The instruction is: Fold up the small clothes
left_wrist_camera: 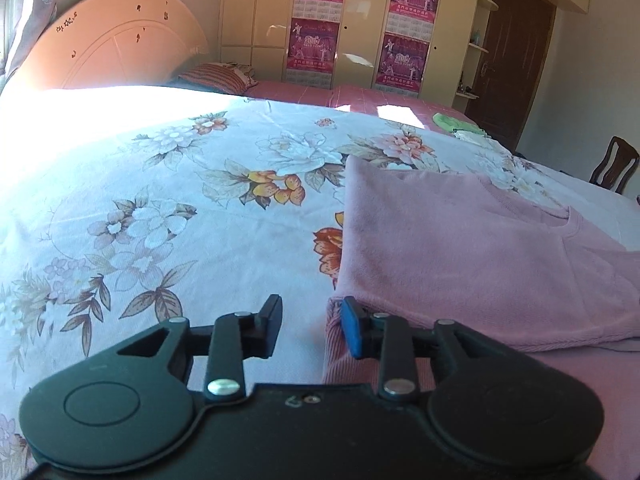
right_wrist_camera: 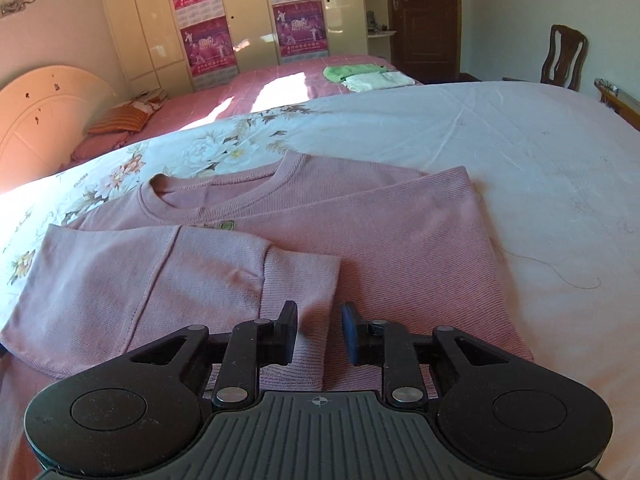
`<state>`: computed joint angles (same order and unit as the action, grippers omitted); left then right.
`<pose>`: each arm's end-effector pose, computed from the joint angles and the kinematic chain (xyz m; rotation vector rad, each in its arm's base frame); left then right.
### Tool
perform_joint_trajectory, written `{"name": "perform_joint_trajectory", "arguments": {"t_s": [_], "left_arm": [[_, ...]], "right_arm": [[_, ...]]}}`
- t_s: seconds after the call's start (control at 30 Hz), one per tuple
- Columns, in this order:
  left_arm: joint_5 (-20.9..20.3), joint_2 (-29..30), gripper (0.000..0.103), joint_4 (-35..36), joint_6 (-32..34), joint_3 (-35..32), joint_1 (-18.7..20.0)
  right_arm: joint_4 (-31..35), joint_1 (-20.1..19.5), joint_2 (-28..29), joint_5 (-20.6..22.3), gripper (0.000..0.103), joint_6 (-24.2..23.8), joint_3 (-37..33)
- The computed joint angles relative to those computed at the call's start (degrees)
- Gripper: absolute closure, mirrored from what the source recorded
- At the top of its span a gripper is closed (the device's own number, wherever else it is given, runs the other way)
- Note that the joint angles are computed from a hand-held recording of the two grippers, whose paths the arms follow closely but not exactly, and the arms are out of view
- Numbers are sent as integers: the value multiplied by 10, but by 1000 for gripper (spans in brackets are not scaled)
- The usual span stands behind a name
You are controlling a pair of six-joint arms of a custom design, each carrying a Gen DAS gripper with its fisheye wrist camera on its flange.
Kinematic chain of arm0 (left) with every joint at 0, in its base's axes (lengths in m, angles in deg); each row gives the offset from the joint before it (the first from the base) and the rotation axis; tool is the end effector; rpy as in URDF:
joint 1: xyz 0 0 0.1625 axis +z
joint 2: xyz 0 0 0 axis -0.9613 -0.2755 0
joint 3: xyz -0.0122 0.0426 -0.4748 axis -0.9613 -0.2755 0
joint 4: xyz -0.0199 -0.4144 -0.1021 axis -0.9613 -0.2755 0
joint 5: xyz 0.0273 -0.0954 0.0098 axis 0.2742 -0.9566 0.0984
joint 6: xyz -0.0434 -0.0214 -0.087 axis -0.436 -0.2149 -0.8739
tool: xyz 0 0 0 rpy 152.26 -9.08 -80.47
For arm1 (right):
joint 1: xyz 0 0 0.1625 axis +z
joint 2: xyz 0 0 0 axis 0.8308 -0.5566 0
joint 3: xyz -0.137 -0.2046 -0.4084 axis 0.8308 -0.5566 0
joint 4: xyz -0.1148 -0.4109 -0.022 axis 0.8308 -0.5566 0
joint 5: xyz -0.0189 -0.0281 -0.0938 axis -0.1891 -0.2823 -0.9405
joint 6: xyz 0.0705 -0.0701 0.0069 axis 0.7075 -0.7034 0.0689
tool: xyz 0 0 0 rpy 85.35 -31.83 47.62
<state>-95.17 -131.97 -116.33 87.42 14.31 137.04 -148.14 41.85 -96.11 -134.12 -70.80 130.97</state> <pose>-0.1266 -0.7253 0.2501 0.0874 2.1390 -1.1319 0.1951 -0.8108 0.2079 0.2983 -2.3753 0.8671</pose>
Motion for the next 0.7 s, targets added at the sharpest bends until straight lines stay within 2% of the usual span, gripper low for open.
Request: {"name": "perform_joint_trajectory", "arguments": {"t_s": [0.1,0.17,0.2,0.23,0.3,0.37,0.43,0.47,0.53,0.6,0.7], "left_arm": [[-11,4,69,-14,19,-17,-5],[-33,11,65,24,4,-45,-1],[-45,17,62,51,-6,-62,2],[-57,24,62,69,-11,-79,4],[-68,47,60,96,2,-121,8],[-72,75,58,113,28,-164,13],[-79,95,58,139,21,-200,20],[-87,105,59,158,8,-219,26],[-92,119,59,184,0,-248,33],[-94,133,59,211,0,-276,41],[-85,144,60,219,-5,-300,50]], "right_arm": [[9,1,12,-5,79,-9,-23],[25,0,21,-4,77,-4,-39],[40,-2,27,-6,70,4,-51],[51,-4,31,-6,55,13,-59],[53,-7,37,-2,42,22,-67],[41,-7,48,-7,43,12,-77],[45,-7,57,-9,43,11,-91],[50,-7,61,-8,45,11,-98],[66,-7,64,3,74,6,-106],[69,-5,66,15,94,-15,-106],[25,1,77,-1,94,-86,-104]]}}
